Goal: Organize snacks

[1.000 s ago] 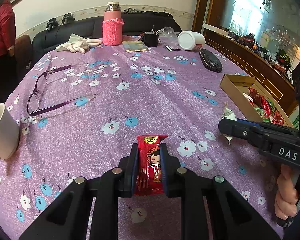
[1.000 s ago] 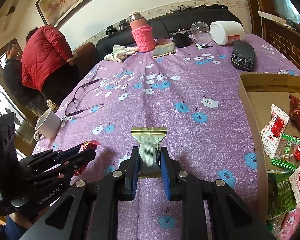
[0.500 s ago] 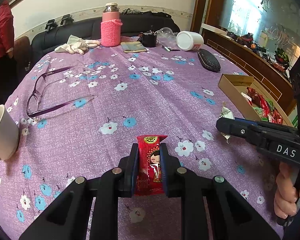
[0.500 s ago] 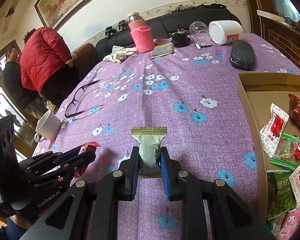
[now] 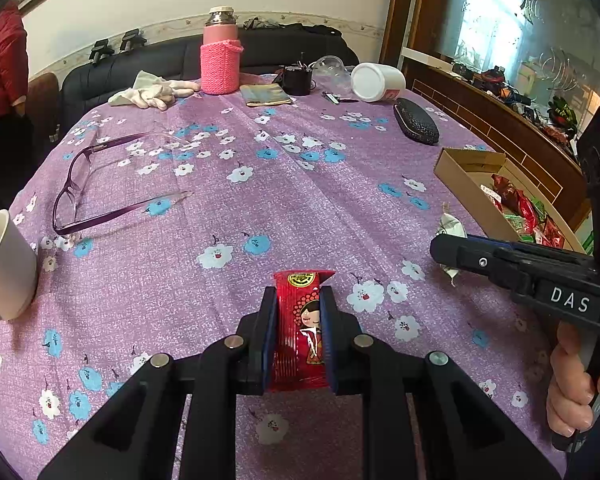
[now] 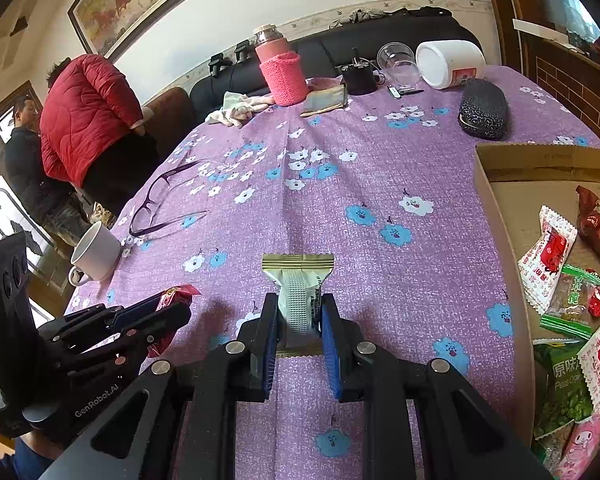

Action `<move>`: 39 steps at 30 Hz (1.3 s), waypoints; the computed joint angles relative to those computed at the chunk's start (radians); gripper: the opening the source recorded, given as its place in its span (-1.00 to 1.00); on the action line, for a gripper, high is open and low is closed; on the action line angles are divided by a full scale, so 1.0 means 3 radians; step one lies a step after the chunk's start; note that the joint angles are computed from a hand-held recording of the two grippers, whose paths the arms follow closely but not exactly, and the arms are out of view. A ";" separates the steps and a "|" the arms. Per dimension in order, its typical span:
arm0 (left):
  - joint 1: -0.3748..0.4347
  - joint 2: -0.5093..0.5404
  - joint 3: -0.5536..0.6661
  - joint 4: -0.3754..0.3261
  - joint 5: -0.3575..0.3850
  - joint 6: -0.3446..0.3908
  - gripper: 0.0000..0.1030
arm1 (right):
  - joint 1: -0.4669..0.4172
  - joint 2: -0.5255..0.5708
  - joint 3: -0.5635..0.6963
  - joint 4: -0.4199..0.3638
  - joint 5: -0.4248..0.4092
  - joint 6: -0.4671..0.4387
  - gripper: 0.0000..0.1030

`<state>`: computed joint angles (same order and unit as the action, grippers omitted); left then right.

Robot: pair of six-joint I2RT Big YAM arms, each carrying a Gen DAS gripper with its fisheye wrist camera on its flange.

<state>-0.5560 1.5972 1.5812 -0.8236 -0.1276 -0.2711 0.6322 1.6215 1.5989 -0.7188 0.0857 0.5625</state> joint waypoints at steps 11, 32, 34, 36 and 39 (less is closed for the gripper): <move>-0.0001 -0.0001 0.0000 0.0000 -0.0001 -0.0001 -0.63 | 0.0006 -0.0006 -0.0006 -0.0005 -0.0005 0.0003 -0.58; -0.0006 0.0011 -0.0013 0.0066 0.0060 0.0028 -0.63 | -0.0021 -0.0155 -0.0130 0.0166 0.0026 0.0063 -0.57; 0.0008 0.0022 -0.0002 0.0052 0.0113 -0.0025 -0.63 | -0.0047 -0.0219 -0.0185 0.0216 0.0051 0.0098 -0.58; 0.0017 0.0045 0.0034 0.0010 0.0175 -0.0069 -0.63 | -0.0091 -0.0297 -0.0256 0.0278 0.0066 0.0164 -0.58; -0.0018 0.0046 0.0054 -0.0015 0.0088 -0.0056 -0.63 | -0.0170 -0.0390 -0.0343 0.0324 0.0104 0.0294 -0.58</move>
<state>-0.5615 1.6109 1.5975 -0.8280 -0.1013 -0.2878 0.5812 1.5046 1.4958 -0.6216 0.1170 0.6505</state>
